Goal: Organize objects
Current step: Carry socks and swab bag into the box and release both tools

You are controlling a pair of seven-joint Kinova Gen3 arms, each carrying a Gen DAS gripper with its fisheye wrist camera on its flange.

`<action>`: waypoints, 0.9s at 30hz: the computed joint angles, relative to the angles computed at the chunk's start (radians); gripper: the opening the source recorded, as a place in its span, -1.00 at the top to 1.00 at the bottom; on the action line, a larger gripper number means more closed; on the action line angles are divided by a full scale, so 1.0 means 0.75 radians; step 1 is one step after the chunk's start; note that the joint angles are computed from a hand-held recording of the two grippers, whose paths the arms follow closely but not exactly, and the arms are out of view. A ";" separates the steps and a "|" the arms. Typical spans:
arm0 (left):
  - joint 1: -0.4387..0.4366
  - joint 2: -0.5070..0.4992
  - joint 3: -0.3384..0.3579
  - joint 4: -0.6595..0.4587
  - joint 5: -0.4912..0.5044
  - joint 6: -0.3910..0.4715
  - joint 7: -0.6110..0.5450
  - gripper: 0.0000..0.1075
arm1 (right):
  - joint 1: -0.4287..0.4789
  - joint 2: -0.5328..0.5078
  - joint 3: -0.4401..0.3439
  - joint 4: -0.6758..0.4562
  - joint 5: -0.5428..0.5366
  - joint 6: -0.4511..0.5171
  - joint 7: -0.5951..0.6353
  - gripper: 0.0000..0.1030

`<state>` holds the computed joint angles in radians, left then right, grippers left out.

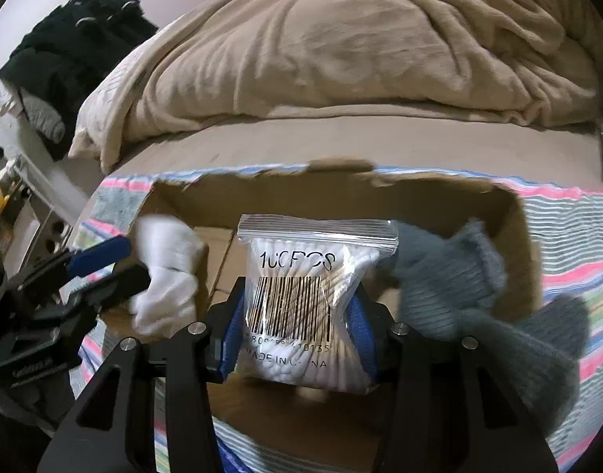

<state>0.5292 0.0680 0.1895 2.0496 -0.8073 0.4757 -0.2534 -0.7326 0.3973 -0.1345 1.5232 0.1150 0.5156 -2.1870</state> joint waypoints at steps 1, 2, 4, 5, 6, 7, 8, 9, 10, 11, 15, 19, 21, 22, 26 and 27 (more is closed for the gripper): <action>0.000 0.000 0.000 -0.001 0.001 0.003 0.004 -0.04 | 0.005 -0.002 0.002 0.003 -0.004 -0.001 -0.002 0.01; -0.002 -0.003 -0.001 0.000 0.005 -0.002 0.007 -0.04 | 0.007 -0.003 0.002 0.006 -0.005 0.001 -0.002 0.01; -0.008 -0.011 0.001 0.000 0.025 -0.007 -0.001 -0.05 | 0.013 0.001 -0.005 0.002 -0.007 0.016 0.014 -0.03; -0.004 -0.016 -0.002 0.001 0.026 -0.005 0.002 -0.07 | 0.002 -0.003 0.001 0.005 0.005 0.020 0.011 -0.06; -0.018 -0.025 0.004 0.008 0.049 -0.025 -0.016 -0.17 | -0.006 -0.013 0.006 0.015 0.014 0.012 0.005 -0.13; -0.033 -0.034 0.003 0.019 0.079 -0.056 -0.040 -0.24 | -0.013 -0.026 0.008 0.032 0.024 -0.006 0.000 -0.21; -0.045 -0.045 0.003 0.028 0.107 -0.076 -0.053 -0.24 | -0.024 -0.038 0.011 0.043 0.037 -0.017 -0.006 -0.26; -0.050 -0.052 0.008 0.029 0.122 -0.076 -0.054 -0.24 | -0.041 -0.050 0.021 0.051 0.056 -0.018 -0.020 -0.32; -0.050 -0.058 0.018 0.022 0.123 -0.053 -0.048 -0.25 | -0.068 -0.063 0.040 0.059 0.088 -0.019 -0.051 -0.38; -0.047 -0.064 0.029 0.018 0.107 -0.029 -0.024 -0.26 | -0.095 -0.080 0.060 0.072 0.124 -0.021 -0.089 -0.43; -0.046 -0.110 0.085 0.017 0.054 0.063 0.073 -0.38 | -0.124 -0.139 0.068 0.114 0.209 -0.018 -0.195 -0.58; -0.045 -0.163 0.150 0.020 0.036 0.170 0.146 -0.39 | -0.131 -0.193 0.038 0.141 0.283 0.015 -0.257 -0.60; -0.050 -0.197 0.193 0.034 0.023 0.217 0.197 -0.39 | -0.129 -0.223 0.014 0.160 0.309 0.030 -0.273 -0.60; -0.051 -0.211 0.222 0.039 0.007 0.251 0.233 -0.39 | -0.126 -0.243 0.001 0.175 0.317 0.034 -0.279 -0.60; -0.037 -0.259 0.311 0.057 -0.006 0.364 0.336 -0.54 | -0.110 -0.295 -0.050 0.214 0.337 0.063 -0.295 -0.60; -0.036 -0.269 0.323 0.062 0.006 0.370 0.344 -0.56 | -0.110 -0.307 -0.057 0.224 0.350 0.069 -0.310 -0.60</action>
<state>0.5024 -0.1339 0.4316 2.0959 -0.8026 0.7531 0.0045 -0.8151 0.1668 -0.1776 1.6914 0.3773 0.5674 -2.4194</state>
